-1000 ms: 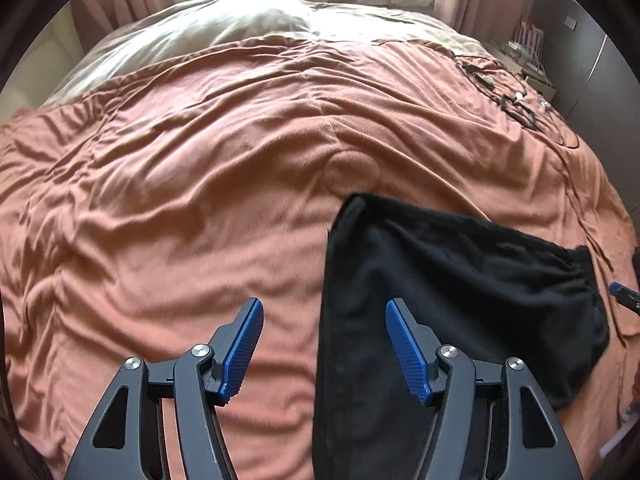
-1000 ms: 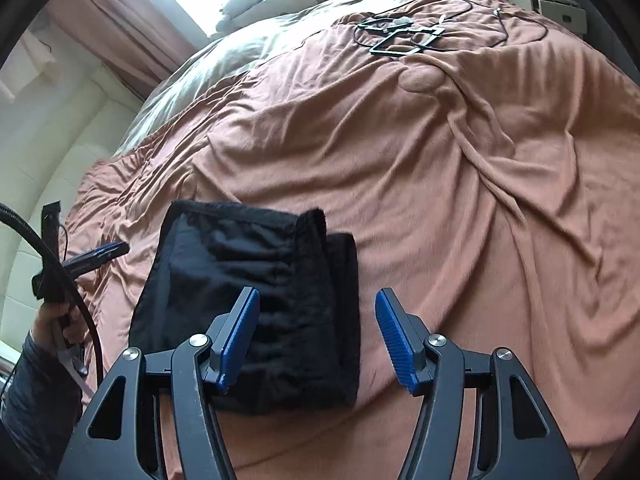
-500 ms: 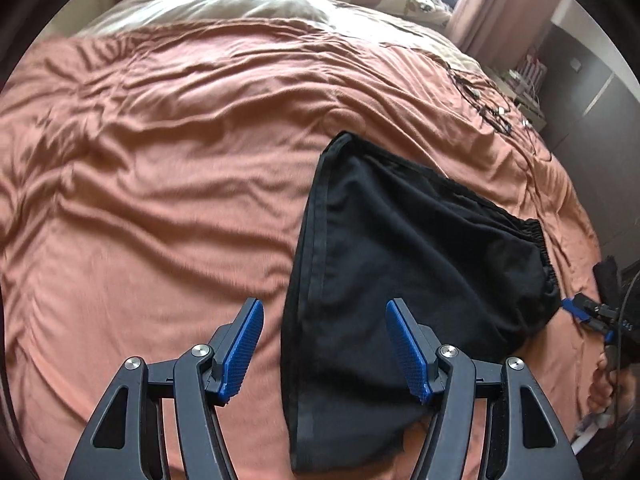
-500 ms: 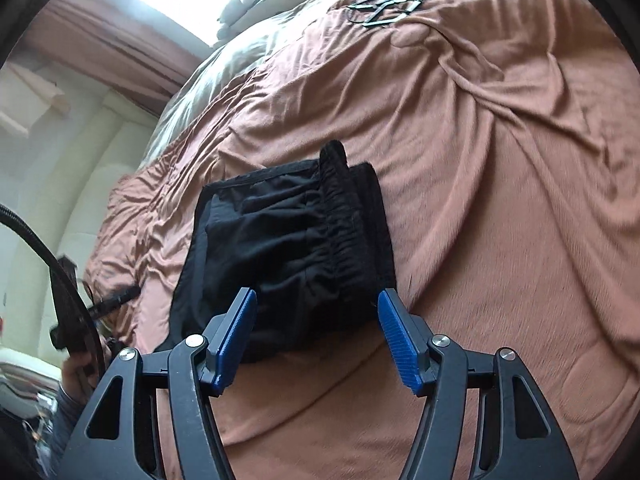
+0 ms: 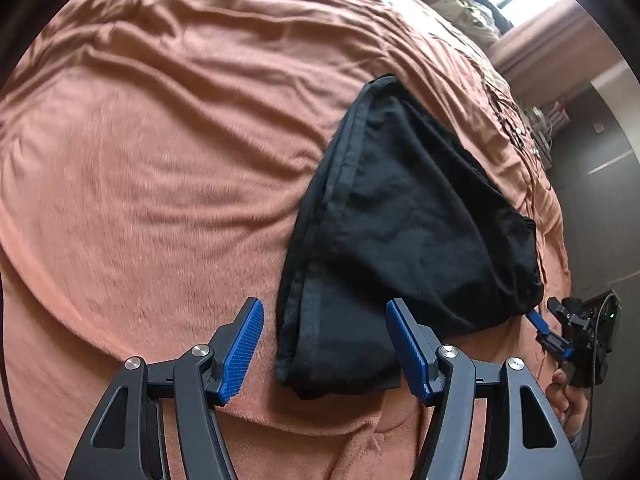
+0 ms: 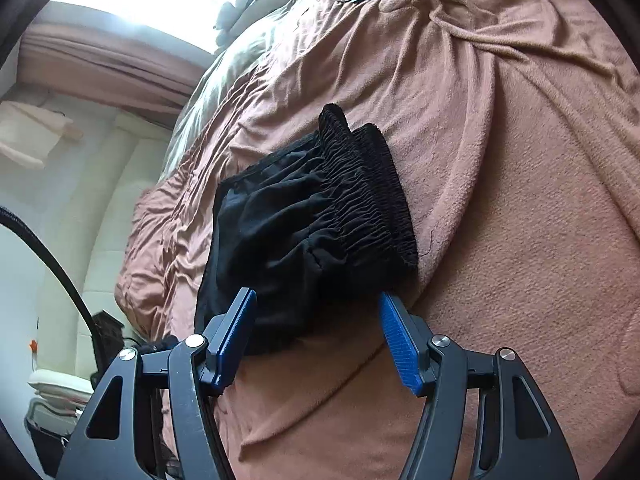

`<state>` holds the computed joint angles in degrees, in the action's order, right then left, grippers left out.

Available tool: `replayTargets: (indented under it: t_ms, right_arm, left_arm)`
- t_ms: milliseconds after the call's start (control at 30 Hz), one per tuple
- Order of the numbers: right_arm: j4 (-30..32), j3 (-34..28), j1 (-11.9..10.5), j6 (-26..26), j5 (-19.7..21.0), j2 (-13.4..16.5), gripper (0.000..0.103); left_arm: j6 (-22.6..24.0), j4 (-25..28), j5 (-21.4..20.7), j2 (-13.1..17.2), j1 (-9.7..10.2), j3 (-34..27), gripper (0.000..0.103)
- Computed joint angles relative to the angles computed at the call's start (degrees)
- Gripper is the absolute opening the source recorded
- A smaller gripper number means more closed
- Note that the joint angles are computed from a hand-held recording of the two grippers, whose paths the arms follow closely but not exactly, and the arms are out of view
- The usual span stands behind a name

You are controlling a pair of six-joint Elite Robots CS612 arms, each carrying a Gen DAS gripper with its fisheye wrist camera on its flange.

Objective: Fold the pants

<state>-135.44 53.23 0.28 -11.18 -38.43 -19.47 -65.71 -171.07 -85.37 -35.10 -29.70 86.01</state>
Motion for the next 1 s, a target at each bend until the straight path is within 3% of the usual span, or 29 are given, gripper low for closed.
replayTargets:
  t_ms: [100, 333, 567, 667, 833, 933, 1000]
  right_arm:
    - [-0.08, -0.51, 0.23, 0.3, 0.01, 0.53, 0.061]
    - [-0.39, -2.02, 0.61, 2.37, -0.3, 2.02, 0.061]
    - [-3.57, -3.25, 0.61, 6.57, 0.56, 3.36, 0.061]
    - [-6.67, -2.97, 0.62, 9.71, -0.12, 3.59, 0.053]
    - [-9.53, -1.9, 0.57, 11.5, -0.09, 3.5, 0.044]
    - [-10.67, -1.66, 0.52, 12.5, 0.15, 3.54, 0.041]
    - [-11.43, -1.51, 0.56, 12.91, -0.17, 3.51, 0.035]
  left_arm:
    - [-1.3, -0.97, -0.47, 0.33, 0.17, 0.39, 0.065]
    - [-1.85, -2.07, -2.69, 1.74, 0.94, -0.19, 0.049]
    - [-0.21, -3.34, -3.92, 3.23, 1.91, -1.72, 0.048]
    - [0.54, -4.8, -4.46, 3.63, 2.07, -1.78, 0.046]
    - [-1.12, -7.74, -7.0, 3.57, 2.02, -0.37, 0.028]
    - [-1.96, -11.41, -9.4, 3.79, 1.99, 0.78, 0.025]
    - [-0.9, -10.83, -9.16, 3.67, 1.76, 0.82, 0.021]
